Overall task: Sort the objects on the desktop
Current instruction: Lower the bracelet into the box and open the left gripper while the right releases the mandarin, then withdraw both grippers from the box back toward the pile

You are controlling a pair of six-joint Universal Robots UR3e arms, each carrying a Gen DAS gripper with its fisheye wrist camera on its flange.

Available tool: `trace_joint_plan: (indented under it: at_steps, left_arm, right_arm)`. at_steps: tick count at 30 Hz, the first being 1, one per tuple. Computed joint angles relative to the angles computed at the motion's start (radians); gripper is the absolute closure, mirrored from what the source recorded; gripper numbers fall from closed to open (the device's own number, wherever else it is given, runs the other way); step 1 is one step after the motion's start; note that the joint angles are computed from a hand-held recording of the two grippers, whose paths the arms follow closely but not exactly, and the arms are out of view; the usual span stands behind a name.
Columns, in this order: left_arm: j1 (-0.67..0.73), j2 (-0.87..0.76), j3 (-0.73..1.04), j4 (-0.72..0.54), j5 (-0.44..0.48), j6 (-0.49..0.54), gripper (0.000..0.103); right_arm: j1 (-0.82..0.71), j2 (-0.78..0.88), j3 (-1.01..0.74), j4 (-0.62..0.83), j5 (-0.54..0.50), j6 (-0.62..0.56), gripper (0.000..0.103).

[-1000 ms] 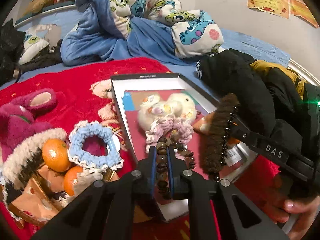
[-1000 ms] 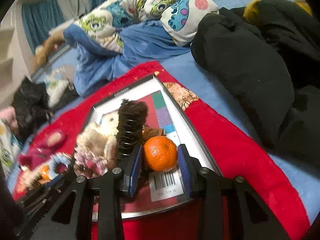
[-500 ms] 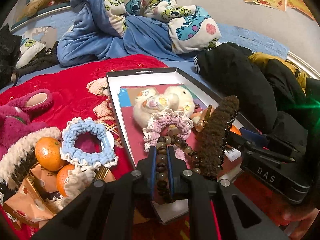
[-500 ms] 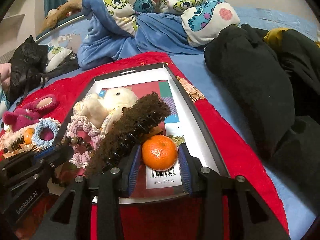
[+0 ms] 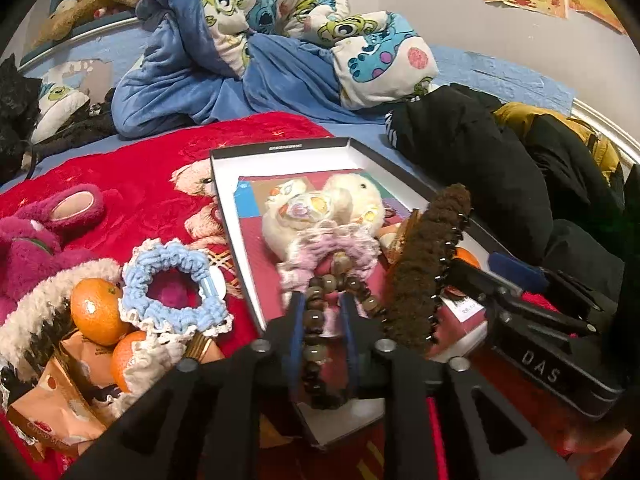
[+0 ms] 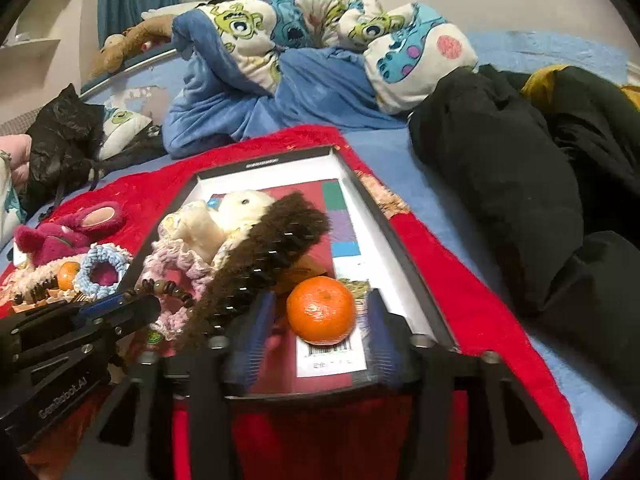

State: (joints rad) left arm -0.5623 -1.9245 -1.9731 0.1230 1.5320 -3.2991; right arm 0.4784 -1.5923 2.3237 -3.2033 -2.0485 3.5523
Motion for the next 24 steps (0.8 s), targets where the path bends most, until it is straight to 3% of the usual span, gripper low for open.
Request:
trace_joint_plan:
  at_steps: [3, 4, 5, 7, 9, 11, 12, 16, 24]
  left_arm:
    - [-0.026, -0.007, 0.005, 0.023, 0.034, 0.016, 0.056]
    - [-0.028, -0.006, 0.001, 0.033, 0.036, 0.019, 0.053]
    - [-0.028, -0.004, -0.005, 0.042, 0.034, 0.019, 0.047]
    - [-0.024, 0.002, -0.026, 0.081, 0.029, 0.013, 0.042]
    - [-0.029, 0.006, -0.040, 0.107, 0.065, -0.012, 0.016]
    - [-0.009, 0.013, -0.059, 0.127, 0.054, -0.039, 0.000]
    - [0.017, 0.021, -0.083, 0.153, 0.010, -0.049, 0.000]
    - [0.009, 0.016, -0.087, 0.175, 0.014, -0.042, 0.000]
    - [-0.006, 0.019, -0.082, 0.173, 0.031, -0.027, 0.000]
  right_arm:
    - [0.000, -0.002, 0.015, -0.034, -0.007, 0.004, 0.040]
    - [-0.002, -0.006, 0.022, -0.045, -0.008, 0.007, 0.034]
    - [-0.003, -0.009, 0.030, -0.059, -0.007, 0.009, 0.020]
    - [0.002, -0.014, 0.043, -0.081, -0.023, 0.021, 0.015]
    - [0.004, -0.017, 0.060, -0.113, -0.027, 0.024, 0.014]
    - [0.010, -0.017, 0.066, -0.132, -0.035, 0.023, 0.009]
    - [0.033, -0.007, 0.050, -0.107, -0.085, 0.044, 0.000]
    - [0.081, 0.028, 0.020, -0.096, -0.180, 0.064, 0.000]
    - [0.095, 0.034, 0.023, -0.095, -0.219, 0.085, 0.000]
